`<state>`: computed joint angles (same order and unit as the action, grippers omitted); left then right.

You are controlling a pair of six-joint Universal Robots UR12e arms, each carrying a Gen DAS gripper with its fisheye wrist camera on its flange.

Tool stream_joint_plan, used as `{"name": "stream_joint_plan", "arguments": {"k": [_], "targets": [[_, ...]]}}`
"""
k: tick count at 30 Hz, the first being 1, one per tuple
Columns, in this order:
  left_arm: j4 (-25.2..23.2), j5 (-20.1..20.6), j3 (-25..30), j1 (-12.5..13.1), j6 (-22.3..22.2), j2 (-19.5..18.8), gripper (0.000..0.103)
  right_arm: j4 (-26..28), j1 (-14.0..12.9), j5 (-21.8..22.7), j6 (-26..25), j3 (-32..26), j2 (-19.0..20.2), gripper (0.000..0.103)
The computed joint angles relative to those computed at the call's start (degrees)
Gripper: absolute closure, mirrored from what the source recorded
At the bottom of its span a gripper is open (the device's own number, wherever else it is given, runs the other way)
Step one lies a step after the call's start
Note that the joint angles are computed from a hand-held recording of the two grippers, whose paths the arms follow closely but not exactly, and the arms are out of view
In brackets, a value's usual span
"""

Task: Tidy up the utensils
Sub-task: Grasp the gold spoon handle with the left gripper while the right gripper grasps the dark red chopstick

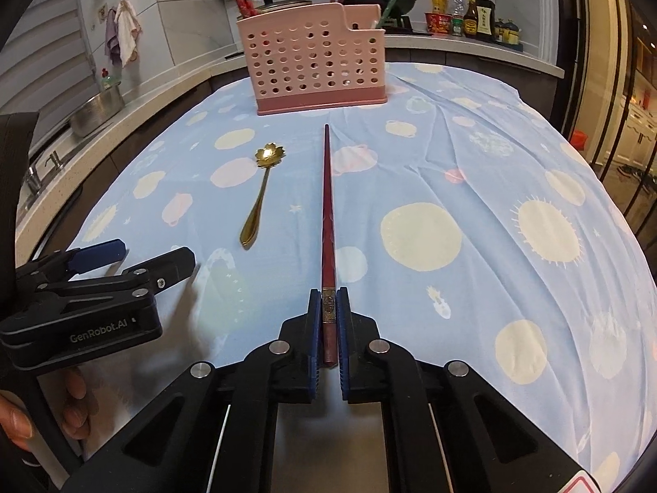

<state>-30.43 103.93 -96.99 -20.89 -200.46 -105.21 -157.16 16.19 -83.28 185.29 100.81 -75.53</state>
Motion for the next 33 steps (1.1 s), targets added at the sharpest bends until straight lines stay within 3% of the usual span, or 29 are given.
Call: {"name": "stream_joint_plan", "arguments": {"k": [8, 11, 14, 20, 22, 28, 33], "targets": [[-0.15, -1.61, 3.83, -0.99, 1.82, -2.71, 0.018, -0.01, -0.84, 1.02, 0.94, 0.12, 0.00, 0.096], [-1.62, -3.01, 5.14, -0.82, 2.04, -3.78, 0.031, -0.13, -0.99, 1.56, 1.14, 0.22, 0.00, 0.096], [-1.72, -1.48, 5.89, -1.13, 2.70, -4.46, 0.035, -0.17, -1.13, 1.89, 1.17, 0.21, 0.04, 0.096], [-0.87, -1.17, 6.00, -1.43, 3.81, -4.69, 0.053, -0.30, -1.18, 2.11, 1.26, 0.35, 0.00, 0.096], [-0.41, -1.62, 5.85, -1.47, 4.38, -4.60, 0.071, -0.29, -1.23, 2.29, 1.36, 0.32, 0.02, 0.096], [0.05, -2.83, 5.30, -1.24, 3.97, -4.24, 0.092, -0.30, -1.23, 2.35, 1.41, 0.32, 0.02, 0.096], [0.31, -4.19, 4.54, -0.87, 2.90, -3.61, 0.093, -0.53, -1.24, 2.46, 1.63, 0.40, 0.01, 0.096]]}}
